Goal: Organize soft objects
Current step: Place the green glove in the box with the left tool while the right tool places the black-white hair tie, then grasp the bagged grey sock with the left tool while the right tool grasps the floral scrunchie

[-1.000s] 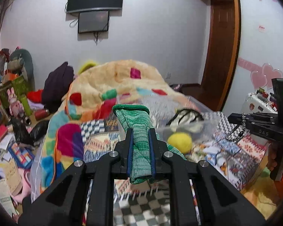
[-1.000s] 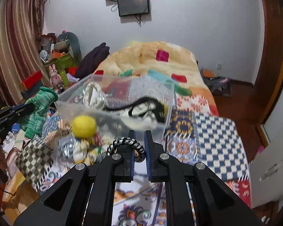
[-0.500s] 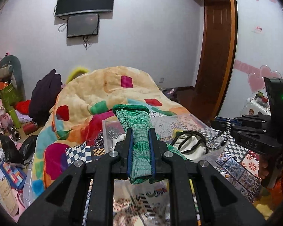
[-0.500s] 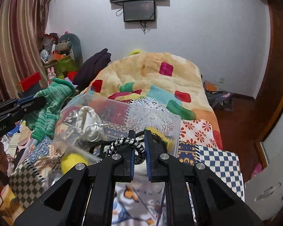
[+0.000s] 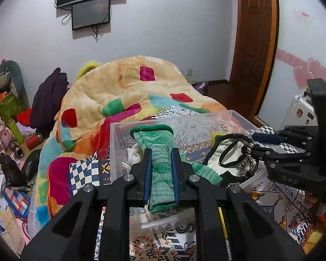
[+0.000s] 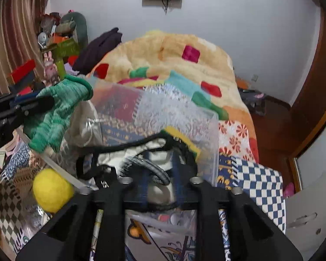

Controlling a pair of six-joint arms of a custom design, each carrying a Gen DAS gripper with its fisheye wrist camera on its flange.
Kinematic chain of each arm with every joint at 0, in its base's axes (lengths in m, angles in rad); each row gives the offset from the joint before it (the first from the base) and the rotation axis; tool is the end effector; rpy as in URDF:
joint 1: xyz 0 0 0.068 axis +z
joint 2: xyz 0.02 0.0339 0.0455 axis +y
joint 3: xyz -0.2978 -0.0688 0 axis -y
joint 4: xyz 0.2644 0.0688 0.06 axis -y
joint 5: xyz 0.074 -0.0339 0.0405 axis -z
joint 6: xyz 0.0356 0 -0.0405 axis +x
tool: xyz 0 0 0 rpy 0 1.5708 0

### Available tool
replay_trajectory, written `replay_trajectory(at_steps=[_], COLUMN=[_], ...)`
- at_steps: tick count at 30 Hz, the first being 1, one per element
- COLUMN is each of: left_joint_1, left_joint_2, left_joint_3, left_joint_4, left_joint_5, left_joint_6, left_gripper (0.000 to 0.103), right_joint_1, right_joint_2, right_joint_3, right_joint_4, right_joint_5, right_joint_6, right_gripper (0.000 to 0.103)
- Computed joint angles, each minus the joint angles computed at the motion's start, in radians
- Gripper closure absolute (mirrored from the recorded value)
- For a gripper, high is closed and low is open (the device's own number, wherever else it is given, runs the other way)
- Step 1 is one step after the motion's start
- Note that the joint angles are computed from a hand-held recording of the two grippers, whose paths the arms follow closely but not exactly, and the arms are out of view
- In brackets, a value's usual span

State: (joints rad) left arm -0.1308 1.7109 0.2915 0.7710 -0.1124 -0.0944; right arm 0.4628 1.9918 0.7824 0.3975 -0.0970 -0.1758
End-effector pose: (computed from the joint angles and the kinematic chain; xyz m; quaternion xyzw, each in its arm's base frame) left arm 0.2464 -0.0284 0.0900 -0.0087 0.8944 0.0001 0.4472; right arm 0.3265 0.1668 0.0798 -0.3083 0.8752 0.0975 0.3597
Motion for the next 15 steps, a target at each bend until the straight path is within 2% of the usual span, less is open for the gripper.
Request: replay_trajectory(at_steps=[1,3,6,12,15], left_joint_1=[-0.002,-0.005,-0.013,-0.056,-0.082], left_joint_2=[-0.002,-0.005,-0.024,-0.118,-0.181], left_joint_3=[0.001,0.005,-0.008,-0.065,-0.100], left_joint_4=[-0.010,-0.026,-0.026,-0.026,-0.034], left_joint_5=[0.003,0.003,-0.008,-0.039,-0.063], left_joint_6=[0.002,0.001,-0.004,-0.015,-0.031], left_gripper=[0.086,0.072,0.055,0.041,0.028], right_joint_1=[-0.003,-0.010,-0.017,-0.033,-0.047], right_joint_2=[-0.006,-0.027,-0.053,-0.104,-0.144], right_joint_3=[-0.012,-0.037,-0.062,-0.109,-0.145], right_joint_4=[0.016,0.034,0.038,0.034,0.034], right_joint_5=[0.006,0.010,0.007,-0.023,-0.084], right_joint_6=[0.004,0.003,-0.004,-0.016,-0.009], right_gripper=[0.066,0.054,0.053,0.053,0.053])
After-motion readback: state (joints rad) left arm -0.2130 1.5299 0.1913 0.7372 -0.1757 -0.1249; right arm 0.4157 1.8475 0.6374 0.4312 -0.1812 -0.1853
